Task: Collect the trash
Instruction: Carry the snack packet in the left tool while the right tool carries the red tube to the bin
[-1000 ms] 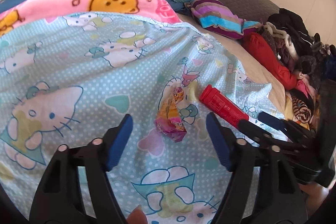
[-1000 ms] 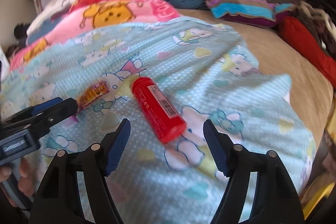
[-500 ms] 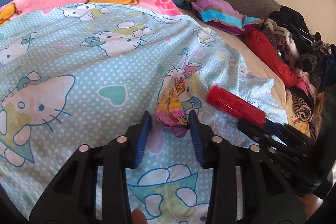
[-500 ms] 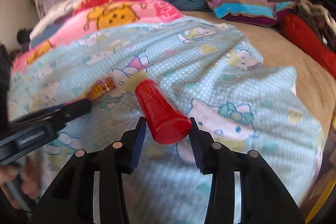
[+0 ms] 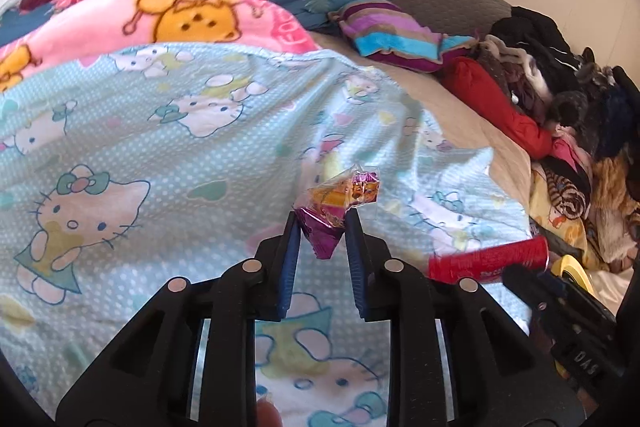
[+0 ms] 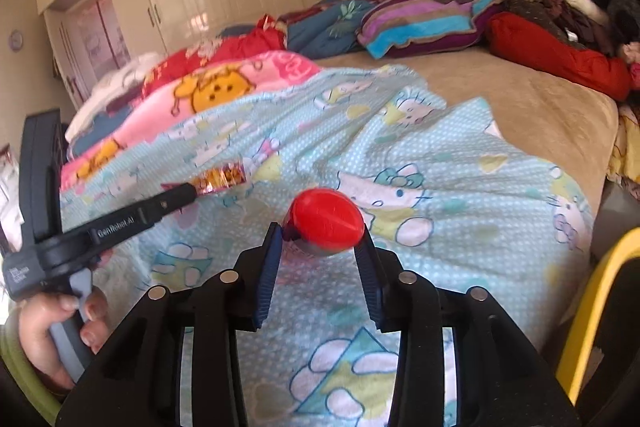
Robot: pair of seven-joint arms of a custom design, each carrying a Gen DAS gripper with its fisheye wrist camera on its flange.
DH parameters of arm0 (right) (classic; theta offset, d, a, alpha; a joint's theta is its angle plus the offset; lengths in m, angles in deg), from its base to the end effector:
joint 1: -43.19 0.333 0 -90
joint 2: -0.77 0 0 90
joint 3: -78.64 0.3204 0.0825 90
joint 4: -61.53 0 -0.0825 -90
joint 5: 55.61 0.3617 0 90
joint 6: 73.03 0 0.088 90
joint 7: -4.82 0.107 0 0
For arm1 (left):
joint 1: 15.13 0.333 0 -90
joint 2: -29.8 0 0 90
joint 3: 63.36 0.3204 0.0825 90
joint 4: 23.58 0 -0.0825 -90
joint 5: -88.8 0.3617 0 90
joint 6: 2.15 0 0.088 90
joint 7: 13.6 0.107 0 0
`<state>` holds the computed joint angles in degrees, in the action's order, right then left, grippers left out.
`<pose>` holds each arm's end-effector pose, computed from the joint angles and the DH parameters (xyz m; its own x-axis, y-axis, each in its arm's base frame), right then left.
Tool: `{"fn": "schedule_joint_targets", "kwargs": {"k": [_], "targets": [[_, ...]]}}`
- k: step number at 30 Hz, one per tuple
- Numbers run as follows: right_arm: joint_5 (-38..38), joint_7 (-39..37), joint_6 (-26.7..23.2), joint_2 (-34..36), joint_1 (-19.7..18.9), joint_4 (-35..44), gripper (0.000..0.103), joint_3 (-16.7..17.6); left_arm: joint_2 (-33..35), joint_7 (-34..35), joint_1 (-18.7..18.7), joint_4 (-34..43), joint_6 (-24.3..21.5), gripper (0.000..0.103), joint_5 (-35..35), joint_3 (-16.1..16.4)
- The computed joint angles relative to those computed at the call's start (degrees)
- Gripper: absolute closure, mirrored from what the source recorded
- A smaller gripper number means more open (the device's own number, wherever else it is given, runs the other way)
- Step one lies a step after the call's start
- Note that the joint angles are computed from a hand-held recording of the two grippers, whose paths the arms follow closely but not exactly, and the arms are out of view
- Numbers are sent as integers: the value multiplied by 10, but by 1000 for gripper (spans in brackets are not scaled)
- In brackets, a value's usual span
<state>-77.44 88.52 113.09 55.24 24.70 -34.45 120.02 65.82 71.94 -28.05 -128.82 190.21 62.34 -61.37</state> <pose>0.6866 0.1877 0.2719 0.4972 -0.8381 -0.2245 -0.6133 -0.1565 -0.7742 0.6720 -0.0844 0.3085 0.2118 -0.9248 0.3160 -0.6052 -0.3780 -0.7007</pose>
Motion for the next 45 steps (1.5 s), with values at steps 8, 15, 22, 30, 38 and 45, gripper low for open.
{"fn": "schedule_joint_targets", "kwargs": {"k": [8,15,22,30,38,45], "targets": [[-31,59,61,-37,-55,-64,70,11,-21,25,20,-8,20,87,29,-55],[-65,131,120,-74,-103,-106,71,3,-27,45,41,7,22,87,66,-117],[-82,198,174,-128,-131,-149,71,-37,-19,71,25,39,3,87,94,-141],[-92,268,223,-172,-139,-183,71,-97,-4,97,13,73,-16,87,115,-165],[-108,331,238,-194,-123,-196,71,-165,11,124,3,101,-40,87,127,-182],[-113,374,235,-207,-84,-203,71,-234,25,144,-12,121,-61,87,129,-184]]}}
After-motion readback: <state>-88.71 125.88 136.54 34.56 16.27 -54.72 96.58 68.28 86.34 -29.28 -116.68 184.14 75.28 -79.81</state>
